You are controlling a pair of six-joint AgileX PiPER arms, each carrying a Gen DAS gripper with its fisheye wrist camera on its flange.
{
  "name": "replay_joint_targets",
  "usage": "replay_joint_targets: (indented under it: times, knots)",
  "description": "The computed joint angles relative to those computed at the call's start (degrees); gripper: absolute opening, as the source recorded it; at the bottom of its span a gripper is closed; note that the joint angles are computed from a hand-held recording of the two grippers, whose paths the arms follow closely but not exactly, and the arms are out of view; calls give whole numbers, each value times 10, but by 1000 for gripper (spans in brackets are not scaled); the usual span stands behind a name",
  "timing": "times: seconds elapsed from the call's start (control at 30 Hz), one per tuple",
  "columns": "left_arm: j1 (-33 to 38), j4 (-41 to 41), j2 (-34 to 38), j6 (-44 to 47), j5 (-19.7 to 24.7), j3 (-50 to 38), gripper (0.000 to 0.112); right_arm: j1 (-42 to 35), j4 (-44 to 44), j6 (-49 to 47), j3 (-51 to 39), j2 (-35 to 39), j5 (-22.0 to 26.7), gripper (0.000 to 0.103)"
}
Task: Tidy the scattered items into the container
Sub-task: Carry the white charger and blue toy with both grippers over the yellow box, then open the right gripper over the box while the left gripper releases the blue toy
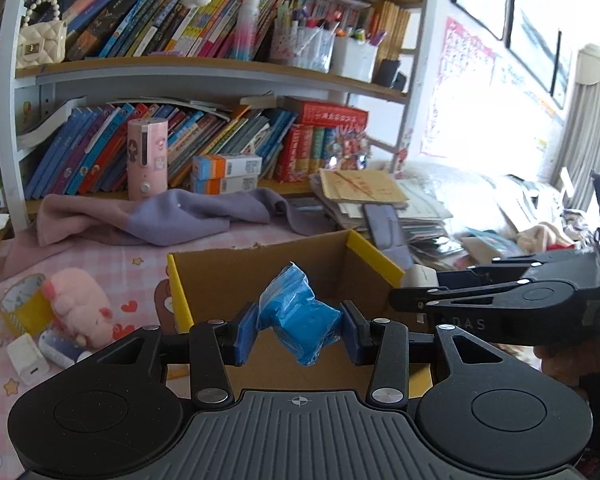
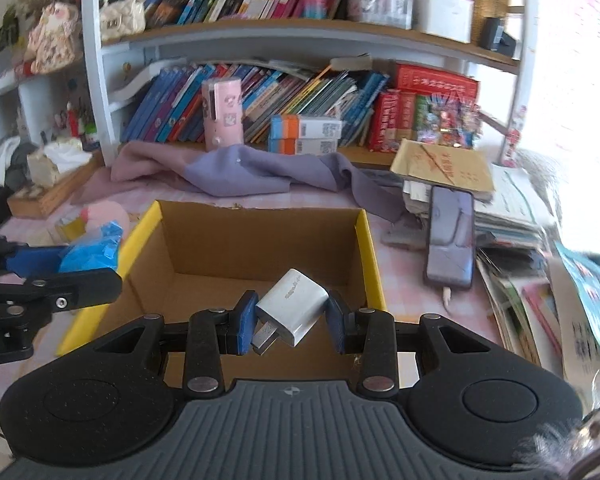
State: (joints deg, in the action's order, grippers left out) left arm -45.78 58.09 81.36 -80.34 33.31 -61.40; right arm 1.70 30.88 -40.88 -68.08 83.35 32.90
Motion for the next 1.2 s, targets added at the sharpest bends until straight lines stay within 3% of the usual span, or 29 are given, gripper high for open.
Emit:
replay_joint_targets:
  times: [0.13, 0.3, 0.43, 0.63, 0.8, 0.97, 1.07, 1.2]
  knots:
    - [27, -39, 59, 71, 5, -56, 42, -8, 7, -65, -80, 89, 35, 35]
    - [72, -143, 142, 263, 24, -153, 42, 0, -19, -146, -194, 193, 100, 35]
    - [94, -221, 212, 424, 62, -238, 42, 12, -66, -168, -305, 280, 161, 35]
    - [105, -297, 304, 568, 147, -352, 42, 30, -115, -211, -397, 354, 189, 35]
    - [108, -312, 334, 602, 197, -393, 44, 30, -117, -219, -445, 386, 225, 35]
    - [110, -329, 341, 620, 210, -406, 48, 33, -132, -203, -496, 411, 285, 37]
    - [107, -323, 341, 622, 209, -403, 60, 32, -124, -214, -498, 410, 295, 48]
    - [109, -320, 337, 615, 198, -395, 66, 31, -120, -213, -490, 405, 288, 47]
